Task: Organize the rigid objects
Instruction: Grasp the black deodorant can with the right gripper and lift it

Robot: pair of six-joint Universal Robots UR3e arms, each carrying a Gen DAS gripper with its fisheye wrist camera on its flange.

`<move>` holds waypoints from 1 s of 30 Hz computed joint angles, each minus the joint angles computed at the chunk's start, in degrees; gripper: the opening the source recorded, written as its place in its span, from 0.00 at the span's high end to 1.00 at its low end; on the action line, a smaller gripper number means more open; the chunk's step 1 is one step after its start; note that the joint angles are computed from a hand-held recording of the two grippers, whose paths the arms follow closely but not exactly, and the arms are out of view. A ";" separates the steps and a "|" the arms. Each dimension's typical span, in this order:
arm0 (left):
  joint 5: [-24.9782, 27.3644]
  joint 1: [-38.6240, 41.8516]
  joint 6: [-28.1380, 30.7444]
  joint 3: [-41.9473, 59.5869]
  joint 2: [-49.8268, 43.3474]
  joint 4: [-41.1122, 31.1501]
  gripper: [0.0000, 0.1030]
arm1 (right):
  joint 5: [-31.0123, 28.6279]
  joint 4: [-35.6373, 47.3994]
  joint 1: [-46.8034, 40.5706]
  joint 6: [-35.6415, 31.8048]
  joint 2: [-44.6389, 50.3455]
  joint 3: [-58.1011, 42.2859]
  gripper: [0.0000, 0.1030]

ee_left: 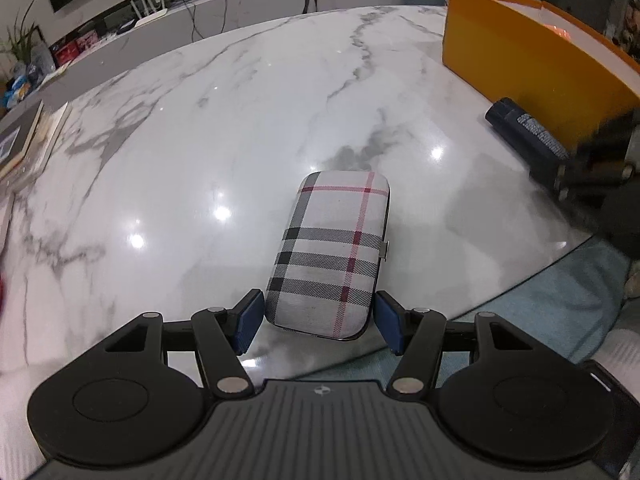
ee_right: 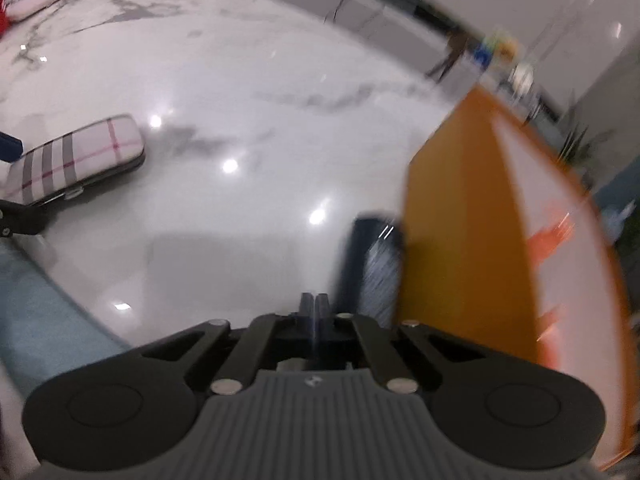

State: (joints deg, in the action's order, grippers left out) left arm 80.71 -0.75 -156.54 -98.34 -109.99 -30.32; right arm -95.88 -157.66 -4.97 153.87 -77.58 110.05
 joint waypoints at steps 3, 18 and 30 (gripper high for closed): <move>-2.21 1.70 -1.76 -1.64 1.58 -0.46 0.33 | 2.48 -1.90 -1.33 -1.27 -1.78 3.07 1.00; 0.66 0.12 -4.09 -0.45 0.23 0.85 0.33 | -9.18 4.24 3.21 -5.85 1.42 -5.95 0.63; 0.57 0.56 -3.49 0.72 -0.50 0.32 0.33 | -16.40 36.27 6.50 0.98 15.29 -35.69 0.64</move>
State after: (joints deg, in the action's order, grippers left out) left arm 81.28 -0.19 -160.03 -97.63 -110.49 -30.00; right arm -112.29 -121.39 1.53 154.85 -62.29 74.37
